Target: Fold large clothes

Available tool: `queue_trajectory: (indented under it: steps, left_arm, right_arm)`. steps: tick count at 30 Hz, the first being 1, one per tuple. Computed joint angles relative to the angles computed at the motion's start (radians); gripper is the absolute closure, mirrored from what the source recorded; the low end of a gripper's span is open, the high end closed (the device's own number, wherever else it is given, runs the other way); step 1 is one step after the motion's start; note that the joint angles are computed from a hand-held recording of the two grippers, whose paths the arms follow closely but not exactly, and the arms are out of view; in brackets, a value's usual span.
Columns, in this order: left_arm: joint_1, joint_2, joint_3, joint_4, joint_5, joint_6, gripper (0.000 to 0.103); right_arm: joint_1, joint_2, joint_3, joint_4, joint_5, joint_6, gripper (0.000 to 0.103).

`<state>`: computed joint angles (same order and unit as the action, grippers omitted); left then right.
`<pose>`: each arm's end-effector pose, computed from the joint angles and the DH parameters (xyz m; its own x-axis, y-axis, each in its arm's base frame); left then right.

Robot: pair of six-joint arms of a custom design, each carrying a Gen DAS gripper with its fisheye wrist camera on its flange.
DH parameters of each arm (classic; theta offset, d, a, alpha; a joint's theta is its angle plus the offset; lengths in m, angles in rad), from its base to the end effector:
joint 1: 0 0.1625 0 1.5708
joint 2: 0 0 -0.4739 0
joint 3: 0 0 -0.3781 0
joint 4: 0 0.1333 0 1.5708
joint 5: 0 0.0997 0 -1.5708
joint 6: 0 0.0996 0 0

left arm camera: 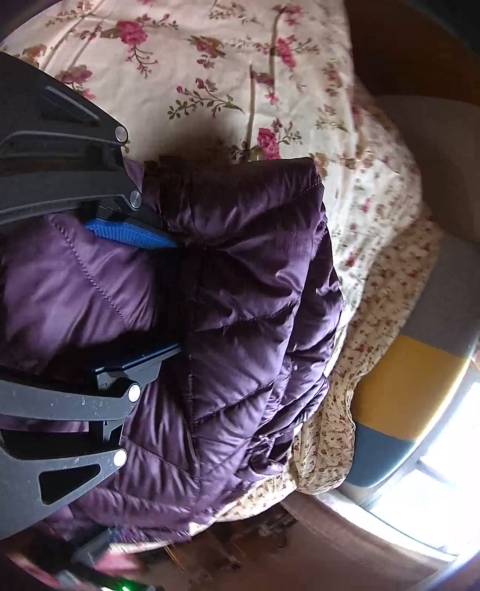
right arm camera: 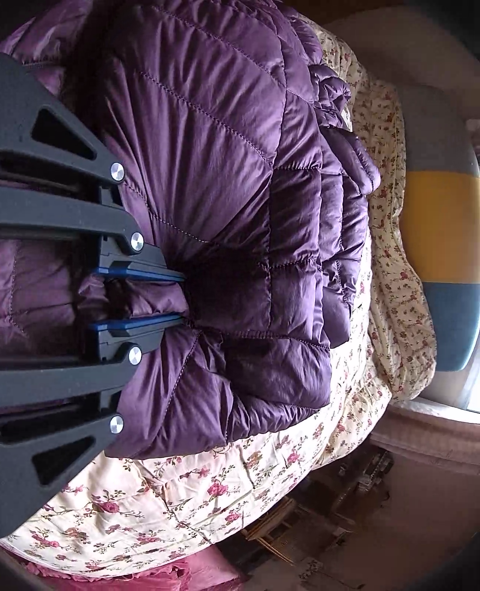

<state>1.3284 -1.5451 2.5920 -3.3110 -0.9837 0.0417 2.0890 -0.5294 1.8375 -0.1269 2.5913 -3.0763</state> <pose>0.1035 -0.3666 0.3088 -0.8847 -0.1126 -0.4523 0.2217 0.7520 -0.6208 0.2574 -0.3537 -0.0494 -0.6432 0.0746 0.7620 -0.4171 0.8004 -0.4305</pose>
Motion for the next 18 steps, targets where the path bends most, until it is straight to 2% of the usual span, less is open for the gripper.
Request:
queue_trajectory:
  steps: [2, 4, 5, 6, 7, 9, 12, 14, 18]
  left_arm:
    - [-0.008, -0.003, 0.001, 0.007, 0.015, 0.0, 0.053]
    - [-0.042, -0.016, 0.005, 0.043, 0.068, -0.007, 0.053]
    - [-0.073, -0.028, 0.014, 0.062, 0.111, -0.018, 0.043]
    - [-0.093, -0.042, 0.023, 0.067, 0.124, -0.016, 0.03]
    - [-0.121, -0.056, 0.039, 0.053, 0.147, -0.013, 0.027]
    - [-0.173, -0.076, 0.059, 0.037, 0.191, -0.013, 0.026]
    - [-0.225, -0.11, 0.073, 0.027, 0.192, -0.008, 0.026]
    - [-0.25, -0.108, 0.073, 0.02, 0.184, -0.004, 0.026]
    - [-0.264, -0.055, 0.061, 0.0, 0.174, 0.001, 0.026]
  right_arm:
    - [-0.002, -0.008, 0.002, 0.007, -0.013, 0.005, 0.086]
    - [0.004, -0.007, -0.014, 0.047, -0.003, 0.018, 0.082]
    - [0.01, -0.01, -0.02, 0.063, 0.004, 0.029, 0.07]
    - [0.015, -0.02, -0.017, 0.066, 0.005, 0.033, 0.061]
    - [0.022, -0.034, -0.012, 0.062, 0.004, 0.031, 0.045]
    - [0.043, -0.055, -0.003, 0.042, 0.0, 0.016, 0.043]
    - [0.072, -0.083, 0.0, 0.001, -0.047, -0.015, 0.04]
    - [0.087, -0.083, -0.012, -0.028, -0.077, -0.047, 0.03]
    - [0.104, -0.02, -0.102, -0.011, -0.106, -0.125, 0.016]
